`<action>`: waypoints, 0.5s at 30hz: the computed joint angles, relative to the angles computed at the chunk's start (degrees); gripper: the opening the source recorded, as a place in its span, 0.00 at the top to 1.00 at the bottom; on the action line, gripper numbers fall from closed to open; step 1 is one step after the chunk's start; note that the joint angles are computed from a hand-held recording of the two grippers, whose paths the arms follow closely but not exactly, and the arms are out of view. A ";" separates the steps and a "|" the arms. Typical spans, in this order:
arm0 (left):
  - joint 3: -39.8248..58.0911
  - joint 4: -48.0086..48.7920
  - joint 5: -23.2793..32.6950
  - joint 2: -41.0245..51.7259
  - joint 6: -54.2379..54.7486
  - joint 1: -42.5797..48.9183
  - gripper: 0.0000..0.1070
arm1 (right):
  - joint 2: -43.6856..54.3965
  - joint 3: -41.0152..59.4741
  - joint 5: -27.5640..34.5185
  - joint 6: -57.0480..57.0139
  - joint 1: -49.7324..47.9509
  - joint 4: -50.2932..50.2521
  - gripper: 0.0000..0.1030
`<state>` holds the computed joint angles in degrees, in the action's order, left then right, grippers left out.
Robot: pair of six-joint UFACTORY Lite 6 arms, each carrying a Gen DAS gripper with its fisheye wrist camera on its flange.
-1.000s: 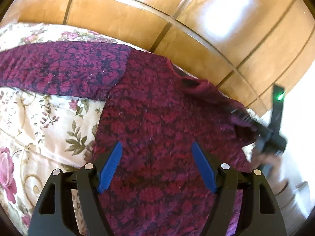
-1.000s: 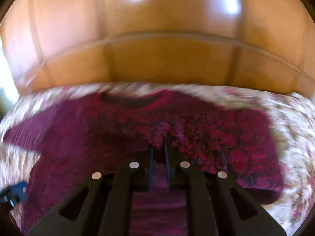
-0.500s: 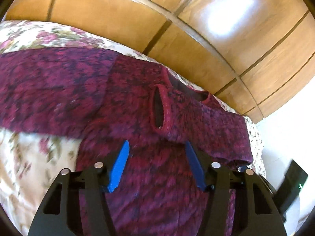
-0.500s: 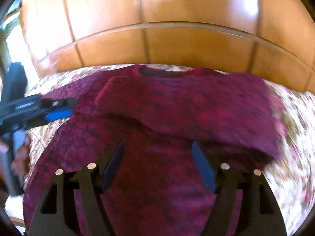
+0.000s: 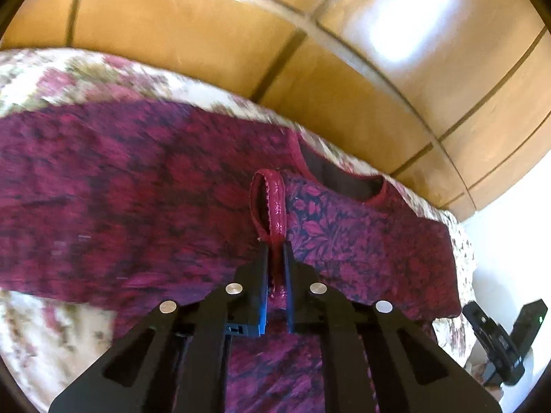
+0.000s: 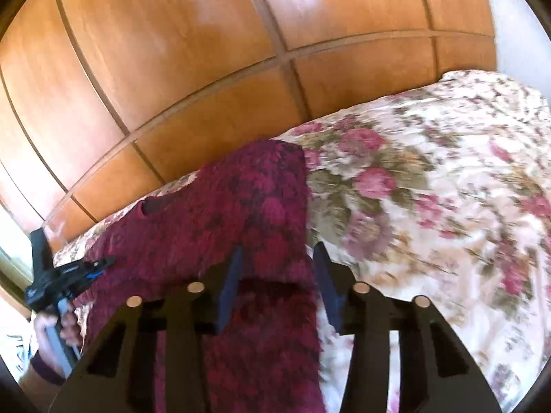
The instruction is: Fold small clothes
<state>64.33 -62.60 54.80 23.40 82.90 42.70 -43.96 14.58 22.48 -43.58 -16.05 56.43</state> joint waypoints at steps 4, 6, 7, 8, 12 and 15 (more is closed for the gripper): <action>0.76 -0.10 0.39 -0.55 2.34 4.99 0.93 | 17.53 5.59 -16.09 -8.69 16.48 12.60 0.61; 1.91 0.79 -1.82 0.99 2.45 5.75 0.93 | 26.53 8.88 -23.96 -9.03 23.21 14.64 0.61; 2.24 1.22 -3.10 1.79 2.53 5.76 0.95 | 30.28 10.15 -26.35 -5.61 25.24 12.18 0.61; 2.37 1.33 -4.55 2.67 2.83 5.32 0.95 | 34.07 11.10 -29.88 -2.78 27.61 10.31 0.61; -1.98 -2.12 -10.51 2.61 8.91 3.70 0.94 | 36.84 10.55 -38.94 -3.65 34.44 14.62 0.58; -3.48 -3.84 -11.03 1.04 9.06 3.26 0.92 | 38.21 11.33 -43.75 -9.68 38.78 22.43 0.57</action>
<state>60.85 -66.44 43.77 24.45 91.96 45.96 -5.74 25.91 -21.27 -53.26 22.73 78.85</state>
